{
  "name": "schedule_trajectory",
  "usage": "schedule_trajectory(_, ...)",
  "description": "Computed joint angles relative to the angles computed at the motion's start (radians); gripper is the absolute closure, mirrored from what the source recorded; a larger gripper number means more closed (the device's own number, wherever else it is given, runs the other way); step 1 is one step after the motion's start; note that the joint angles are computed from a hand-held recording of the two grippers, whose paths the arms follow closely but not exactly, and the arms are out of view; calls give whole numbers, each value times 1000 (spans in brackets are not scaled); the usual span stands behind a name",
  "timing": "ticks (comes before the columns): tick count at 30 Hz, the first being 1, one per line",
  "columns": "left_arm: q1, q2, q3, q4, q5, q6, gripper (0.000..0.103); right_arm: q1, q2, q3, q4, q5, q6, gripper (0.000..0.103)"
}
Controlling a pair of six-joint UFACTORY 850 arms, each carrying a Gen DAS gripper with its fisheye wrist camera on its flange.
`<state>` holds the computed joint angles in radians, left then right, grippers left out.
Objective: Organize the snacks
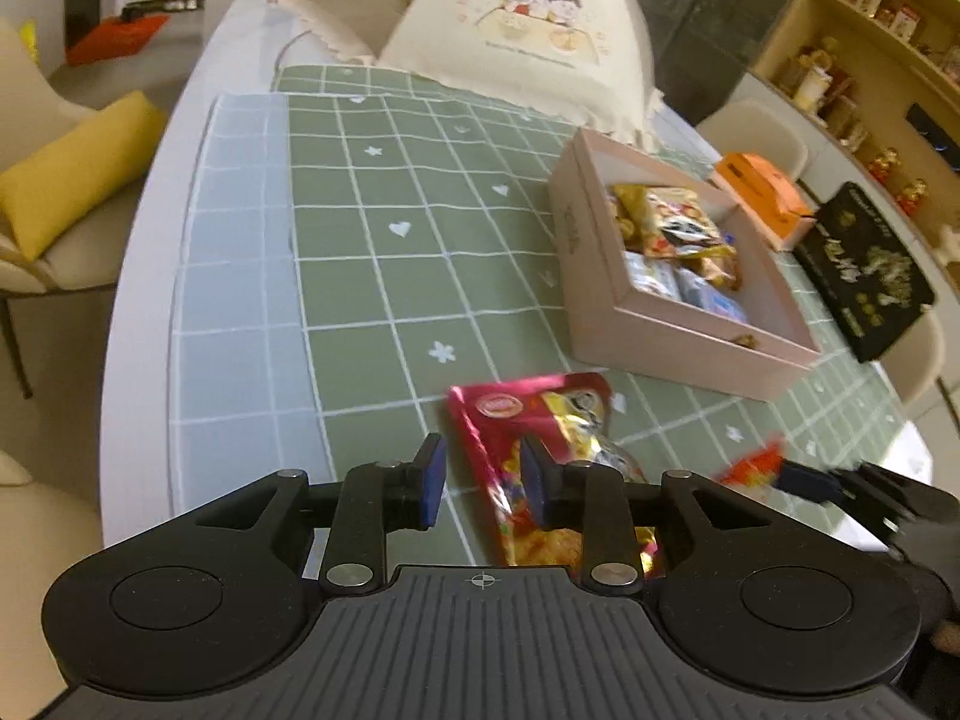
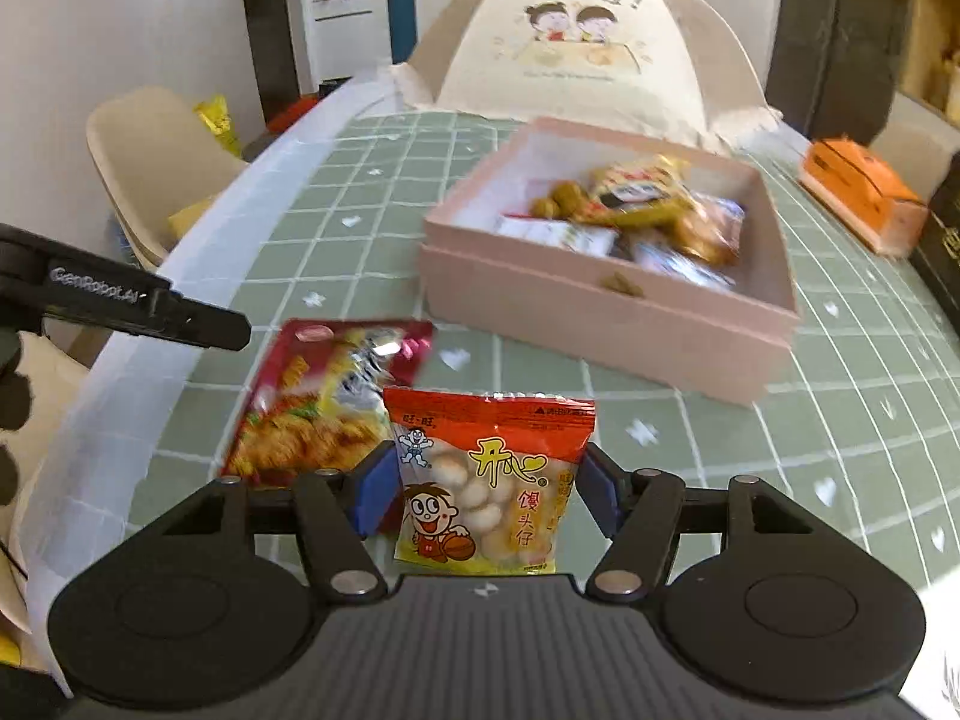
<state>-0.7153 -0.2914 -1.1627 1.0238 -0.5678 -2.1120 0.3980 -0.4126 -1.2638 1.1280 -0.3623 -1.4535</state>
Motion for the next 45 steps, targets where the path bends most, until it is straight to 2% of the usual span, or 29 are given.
schedule_trajectory(2,-5,8,8,11,32,-4,72,-1,-22,-31,-13,-36,43,39)
schedule_trajectory(3,-8,5,6,13,43,-2,72,-14,-38,-56,-35,-88,86,39)
schedule_trajectory(5,-8,-10,-5,1,60,13,72,-58,-93,-134,-80,-257,220,38)
schedule_trajectory(7,-5,-31,-22,-25,70,36,72,-79,-142,-197,-139,-349,361,38)
schedule_trajectory(8,-3,-39,-31,-39,78,51,72,-80,-146,-200,-160,-339,401,38)
schedule_trajectory(10,-5,-55,-51,-50,97,88,72,-86,-125,-166,-114,-291,362,38)
schedule_trajectory(13,-5,-84,-90,-92,132,175,72,-109,-102,-136,-50,-290,310,38)
schedule_trajectory(16,-5,-123,-142,-166,157,291,72,-123,-106,-147,-83,-297,363,38)
schedule_trajectory(17,-5,-138,-163,-192,167,331,72,-127,-99,-136,-63,-277,361,38)
schedule_trajectory(21,-12,-223,-284,-276,160,500,72,-115,-41,-71,-83,-63,346,38)
schedule_trajectory(24,-28,-311,-410,-335,84,670,72,-107,-9,-20,-109,96,316,38)
schedule_trajectory(26,-41,-375,-504,-373,2,791,71,-119,-11,-15,-183,116,404,38)
schedule_trajectory(29,-59,-442,-602,-346,-98,898,69,-143,-19,-11,-299,115,567,38)
schedule_trajectory(31,-65,-466,-634,-335,-127,935,68,-150,-19,1,-362,129,654,38)
schedule_trajectory(33,-63,-467,-635,-334,-125,944,68,-151,-19,12,-406,144,712,38)
schedule_trajectory(36,-55,-446,-608,-348,-109,928,66,-144,-9,35,-397,179,690,36)
schedule_trajectory(40,-46,-427,-582,-352,-123,923,66,-121,-6,57,-431,230,666,25)
schedule_trajectory(43,-43,-395,-536,-334,-133,902,65,-114,-10,54,-370,234,620,15)
schedule_trajectory(45,-36,-342,-462,-300,-103,827,65,-106,-14,49,-460,229,710,9)
